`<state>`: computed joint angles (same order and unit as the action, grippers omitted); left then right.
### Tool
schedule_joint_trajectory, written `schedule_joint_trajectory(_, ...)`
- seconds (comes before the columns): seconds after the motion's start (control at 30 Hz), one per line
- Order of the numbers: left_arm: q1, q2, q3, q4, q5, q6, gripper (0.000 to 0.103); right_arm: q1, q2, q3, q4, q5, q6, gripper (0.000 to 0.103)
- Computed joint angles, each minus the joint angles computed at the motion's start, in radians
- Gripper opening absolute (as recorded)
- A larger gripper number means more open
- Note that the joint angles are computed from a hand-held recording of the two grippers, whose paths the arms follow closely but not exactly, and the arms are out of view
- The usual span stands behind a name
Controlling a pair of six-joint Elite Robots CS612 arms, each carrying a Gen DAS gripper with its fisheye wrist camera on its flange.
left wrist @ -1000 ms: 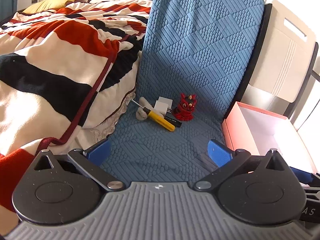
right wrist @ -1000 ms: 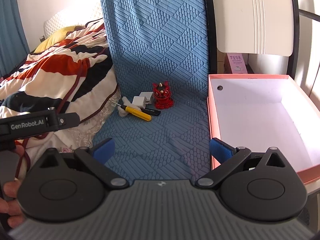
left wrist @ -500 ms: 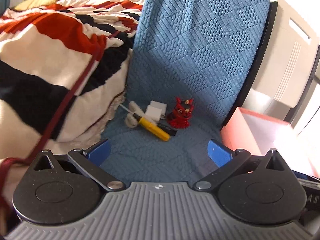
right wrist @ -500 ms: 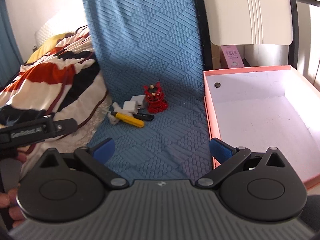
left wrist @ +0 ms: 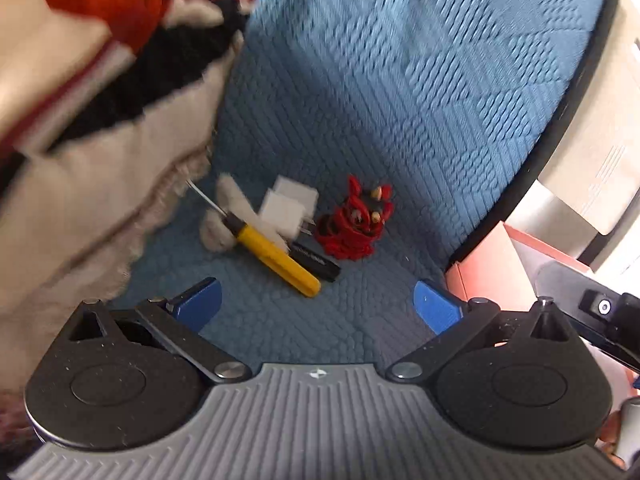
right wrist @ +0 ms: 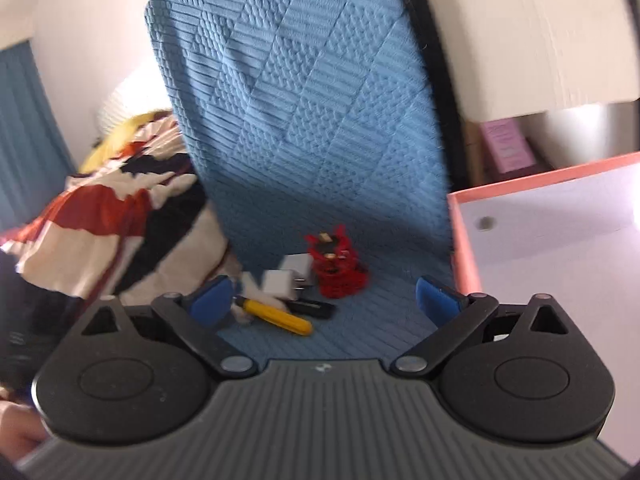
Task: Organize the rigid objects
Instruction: 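Grasp the red lion figurine with the right gripper while the left gripper approaches the yellow screwdriver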
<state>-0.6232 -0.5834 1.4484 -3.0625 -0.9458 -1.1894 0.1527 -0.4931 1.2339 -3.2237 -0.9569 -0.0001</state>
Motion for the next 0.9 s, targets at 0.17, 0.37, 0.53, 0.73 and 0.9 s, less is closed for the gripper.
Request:
schedule_joint_trajectory(0.17,0.028,0.036,-0.036,0.004,-0.050,-0.020,0.098,0.013,0.054,-0.112,0.135,0.028,-0.041,0.091)
schedule_joint_trajectory(0.37,0.067,0.083,-0.069,-0.051,-0.147,-0.045,0.080,0.037,0.123,-0.262,0.291,-0.001,-0.125,0.075)
schedule_joint_trajectory(0.53,0.082,0.109,-0.095,-0.067,-0.177,-0.085,0.072,0.051,0.187,-0.367,0.329,-0.034,-0.223,0.075)
schedule_joint_trajectory(0.73,0.092,0.122,-0.115,-0.061,-0.188,-0.104,0.062,0.065,0.258,-0.507,0.440,-0.073,-0.289,0.075)
schedule_joint_trajectory(0.9,0.095,0.127,-0.127,-0.028,-0.187,-0.132,0.062,0.083,0.306,-0.609,0.537,-0.115,-0.358,0.075)
